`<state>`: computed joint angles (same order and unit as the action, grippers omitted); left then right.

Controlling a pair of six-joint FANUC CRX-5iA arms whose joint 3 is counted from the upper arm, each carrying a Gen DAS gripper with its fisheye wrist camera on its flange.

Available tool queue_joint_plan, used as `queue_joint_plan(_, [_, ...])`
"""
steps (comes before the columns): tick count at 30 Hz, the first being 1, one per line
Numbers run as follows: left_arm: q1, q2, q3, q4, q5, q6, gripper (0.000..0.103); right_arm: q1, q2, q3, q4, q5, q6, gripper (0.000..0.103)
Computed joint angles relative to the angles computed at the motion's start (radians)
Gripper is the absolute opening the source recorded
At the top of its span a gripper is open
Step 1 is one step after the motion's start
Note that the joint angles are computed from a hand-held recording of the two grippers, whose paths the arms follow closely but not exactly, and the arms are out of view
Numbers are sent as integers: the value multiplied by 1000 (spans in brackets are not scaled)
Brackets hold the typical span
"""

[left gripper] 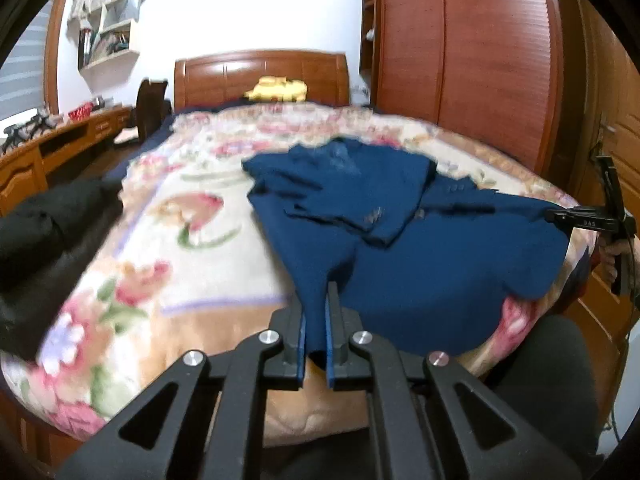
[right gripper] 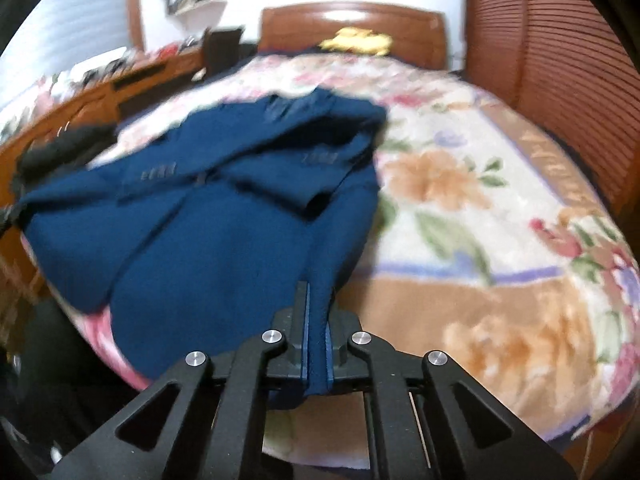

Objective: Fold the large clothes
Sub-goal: 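Grasp the jacket hem with the right gripper while the left gripper grasps the hem beside it, then lift the hem with both grippers and fold it over toward the collar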

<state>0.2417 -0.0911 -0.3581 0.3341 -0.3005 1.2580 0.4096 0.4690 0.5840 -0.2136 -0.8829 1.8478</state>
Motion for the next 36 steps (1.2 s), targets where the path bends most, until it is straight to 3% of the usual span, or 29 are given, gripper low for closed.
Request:
queue_joint_plan(5, [-6, -47, -4, 41, 37, -38, 2, 11, -89, -37, -26, 74, 40, 1])
queue_joint_plan(10, [-10, -104, -13, 81, 76, -76, 2, 8, -135, -27, -64, 83, 80, 1])
queue_joint_plan(17, [-4, -152, 48, 71, 57, -80, 2, 23, -204, -26, -94, 99, 141, 1])
queue_joint_plan(26, [14, -208, 185, -76, -9, 24, 2, 33, -275, 16, -109, 114, 193, 1])
queue_joint_plan(32, [45, -171, 295, -171, -96, 95, 2, 45, -209, 119, -24, 99, 134, 1])
queue_joint_plan(36, [58, -60, 398, -288, -179, 202, 2, 58, -60, 265, 80, 40, 47, 1])
